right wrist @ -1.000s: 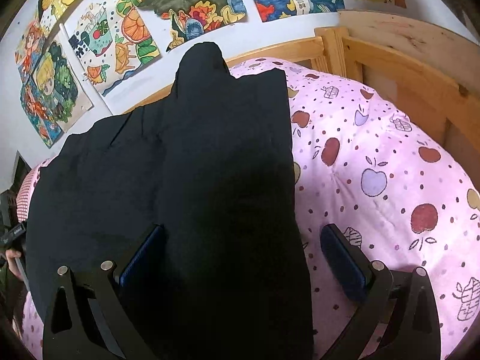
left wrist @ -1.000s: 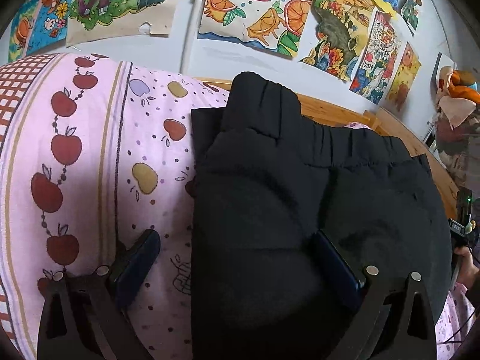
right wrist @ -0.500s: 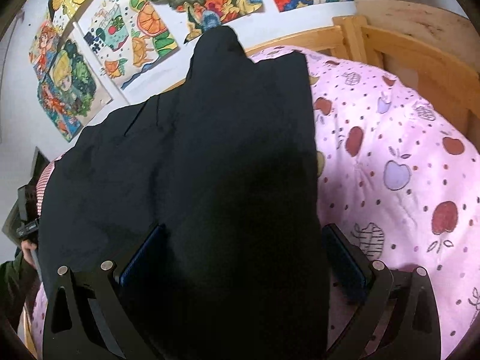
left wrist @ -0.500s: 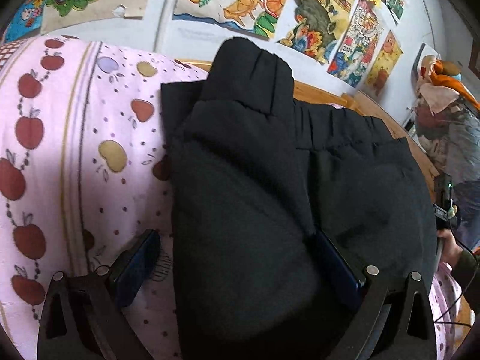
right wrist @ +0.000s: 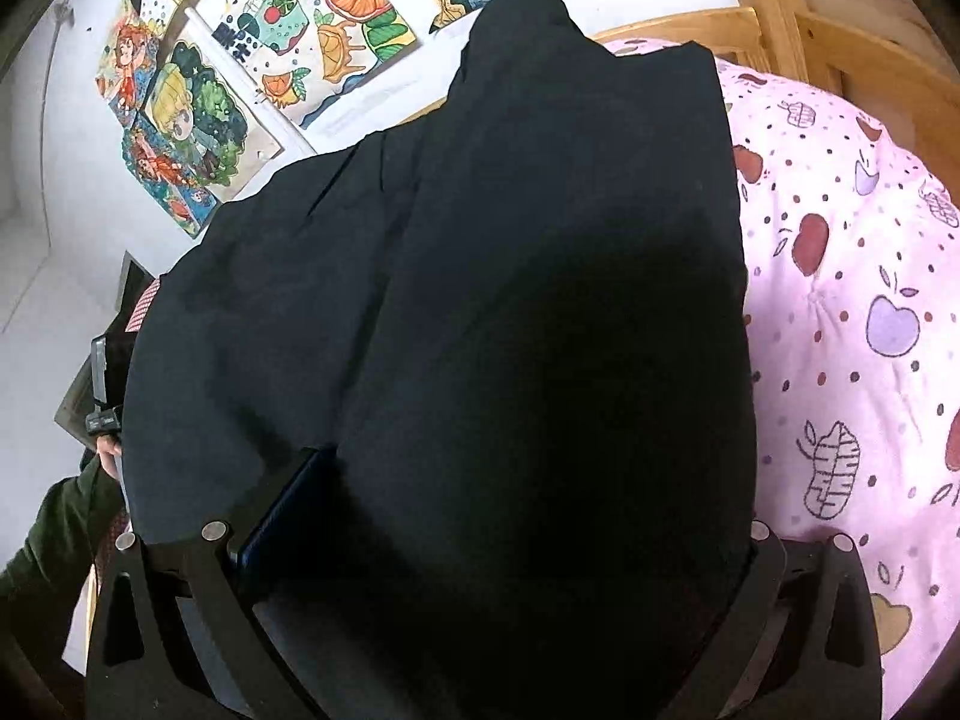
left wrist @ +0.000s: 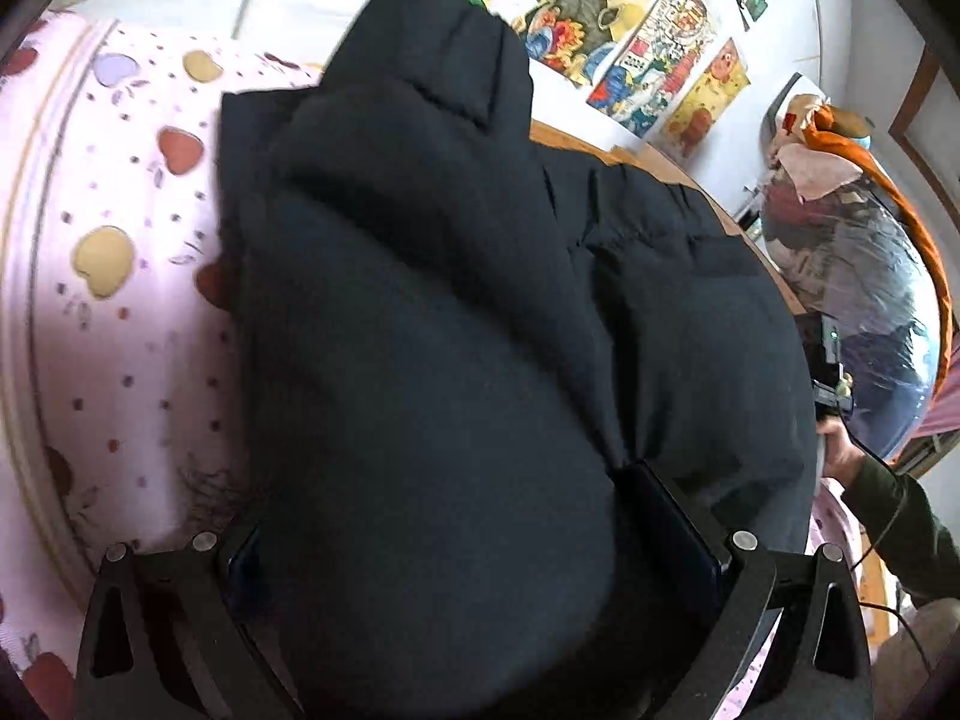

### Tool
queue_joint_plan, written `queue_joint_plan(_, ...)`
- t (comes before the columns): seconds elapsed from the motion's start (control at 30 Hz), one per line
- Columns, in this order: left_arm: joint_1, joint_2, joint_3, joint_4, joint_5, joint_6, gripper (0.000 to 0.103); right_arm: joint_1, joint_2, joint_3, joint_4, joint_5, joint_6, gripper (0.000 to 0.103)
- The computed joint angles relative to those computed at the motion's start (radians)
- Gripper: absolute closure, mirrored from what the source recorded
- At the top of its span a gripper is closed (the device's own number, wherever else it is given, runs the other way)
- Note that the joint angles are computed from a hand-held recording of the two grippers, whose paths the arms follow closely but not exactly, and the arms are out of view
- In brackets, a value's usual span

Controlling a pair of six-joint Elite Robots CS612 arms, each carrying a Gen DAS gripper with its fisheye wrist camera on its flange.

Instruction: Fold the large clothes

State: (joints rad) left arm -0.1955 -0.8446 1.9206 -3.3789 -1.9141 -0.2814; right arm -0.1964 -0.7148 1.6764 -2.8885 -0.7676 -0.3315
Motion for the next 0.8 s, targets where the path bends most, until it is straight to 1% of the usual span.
queue_joint_plan(0.1,0.000,0.002,-0.005,0.014,-0.001,-0.009,0.000,0.011,0.000,-0.008,0.014,-0.041,0.024,0.001)
queue_joint_plan(0.2,0.002,0.004,-0.015,0.036,-0.016,-0.016,0.000,0.014,-0.002,-0.015,0.041,-0.049,0.027,0.001)
queue_joint_plan(0.3,0.017,0.012,-0.033,0.070,-0.086,-0.036,0.000,0.013,-0.005,-0.017,0.070,-0.043,0.024,0.001)
queue_joint_plan(0.33,0.017,0.014,-0.038,0.078,-0.097,-0.046,0.000,0.014,-0.008,-0.020,0.086,-0.044,0.023,0.001)
queue_joint_plan(0.37,0.015,0.015,-0.041,0.080,-0.096,-0.054,0.000,0.015,-0.010,-0.021,0.098,-0.046,0.026,0.001)
queue_joint_plan(0.53,-0.011,-0.002,-0.036,0.115,-0.012,-0.073,0.000,0.024,-0.011,-0.037,0.148,-0.069,0.045,0.001)
queue_joint_plan(0.6,-0.019,-0.008,-0.030,0.112,0.013,-0.093,0.003,0.029,-0.014,-0.034,0.140,-0.079,0.064,0.001)
queue_joint_plan(0.63,-0.022,-0.010,-0.027,0.109,0.023,-0.102,0.006,0.030,-0.016,-0.030,0.133,-0.080,0.073,0.001)
queue_joint_plan(0.7,-0.026,-0.017,-0.020,0.106,0.040,-0.122,0.014,0.028,-0.022,-0.019,0.126,-0.081,0.076,0.001)
queue_joint_plan(0.77,-0.029,-0.023,-0.012,0.103,0.052,-0.153,0.025,0.026,-0.029,-0.010,0.138,-0.087,0.061,0.001)
queue_joint_plan(0.8,-0.032,-0.027,-0.007,0.100,0.063,-0.170,0.028,0.028,-0.032,-0.009,0.140,-0.091,0.058,0.003)
